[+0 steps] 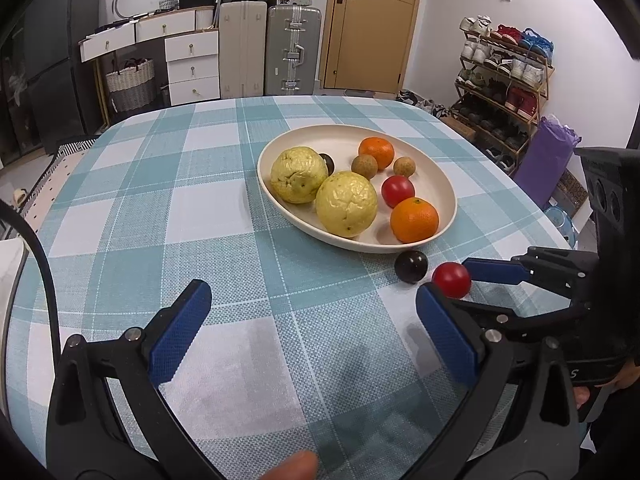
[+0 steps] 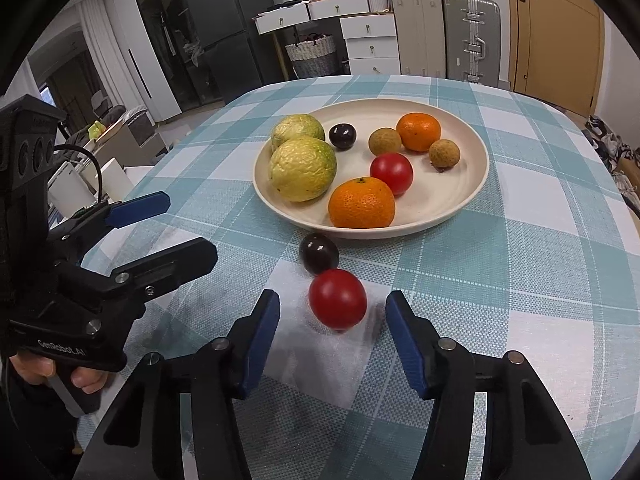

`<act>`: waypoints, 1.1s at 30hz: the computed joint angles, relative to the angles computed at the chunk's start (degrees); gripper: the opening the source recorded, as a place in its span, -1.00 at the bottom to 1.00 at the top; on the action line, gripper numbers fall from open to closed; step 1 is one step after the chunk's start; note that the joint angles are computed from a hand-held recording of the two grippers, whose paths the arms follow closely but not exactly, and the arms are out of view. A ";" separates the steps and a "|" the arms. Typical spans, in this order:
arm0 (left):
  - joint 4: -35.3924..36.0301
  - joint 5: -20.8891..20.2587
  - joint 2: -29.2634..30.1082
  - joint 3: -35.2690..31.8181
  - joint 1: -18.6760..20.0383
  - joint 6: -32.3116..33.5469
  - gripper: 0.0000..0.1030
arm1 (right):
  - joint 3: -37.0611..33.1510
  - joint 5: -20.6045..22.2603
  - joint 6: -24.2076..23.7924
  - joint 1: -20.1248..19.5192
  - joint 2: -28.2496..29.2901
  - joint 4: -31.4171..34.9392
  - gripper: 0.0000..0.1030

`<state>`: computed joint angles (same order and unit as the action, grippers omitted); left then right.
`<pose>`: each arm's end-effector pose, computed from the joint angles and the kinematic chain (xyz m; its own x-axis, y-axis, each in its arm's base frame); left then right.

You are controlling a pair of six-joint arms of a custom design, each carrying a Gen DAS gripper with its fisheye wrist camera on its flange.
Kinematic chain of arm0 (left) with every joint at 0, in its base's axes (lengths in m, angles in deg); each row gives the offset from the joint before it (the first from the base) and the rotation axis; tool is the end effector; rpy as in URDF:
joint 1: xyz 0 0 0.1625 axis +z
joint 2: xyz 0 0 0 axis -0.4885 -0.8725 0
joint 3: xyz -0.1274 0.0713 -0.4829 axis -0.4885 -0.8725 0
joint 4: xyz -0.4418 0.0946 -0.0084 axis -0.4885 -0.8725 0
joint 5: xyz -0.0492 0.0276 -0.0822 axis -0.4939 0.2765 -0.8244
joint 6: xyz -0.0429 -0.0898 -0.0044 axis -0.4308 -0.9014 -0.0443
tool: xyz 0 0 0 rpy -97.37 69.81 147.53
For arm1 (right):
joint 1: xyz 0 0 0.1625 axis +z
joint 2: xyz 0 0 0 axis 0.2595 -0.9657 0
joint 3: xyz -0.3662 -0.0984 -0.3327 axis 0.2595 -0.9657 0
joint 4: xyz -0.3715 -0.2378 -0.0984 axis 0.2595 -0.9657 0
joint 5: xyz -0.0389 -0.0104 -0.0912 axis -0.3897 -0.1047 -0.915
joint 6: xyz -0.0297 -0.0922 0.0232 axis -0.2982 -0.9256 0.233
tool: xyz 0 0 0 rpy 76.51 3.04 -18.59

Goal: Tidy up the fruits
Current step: 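Grasp the last red tomato with the right gripper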

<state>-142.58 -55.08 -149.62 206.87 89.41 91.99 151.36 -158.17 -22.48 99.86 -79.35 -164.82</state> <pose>-0.0764 -0.5025 0.2603 -0.7164 0.4138 -0.5617 0.6600 0.6630 -0.3533 0.3075 -0.4745 0.0133 -0.8215 -0.2141 0.5285 -0.4619 0.7934 -0.3965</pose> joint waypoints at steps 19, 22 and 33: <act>1.12 -0.66 0.72 -0.48 0.14 -0.78 0.98 | 0.26 -1.13 -0.42 0.08 0.48 -2.36 -0.44; 1.59 -0.94 1.12 -0.56 0.00 -1.14 0.98 | 1.00 -1.46 -0.12 0.05 0.04 -3.93 -0.44; 5.45 -1.49 4.35 -2.13 -1.02 -1.22 0.73 | 3.39 -2.45 1.14 -0.41 -1.87 -8.21 -0.44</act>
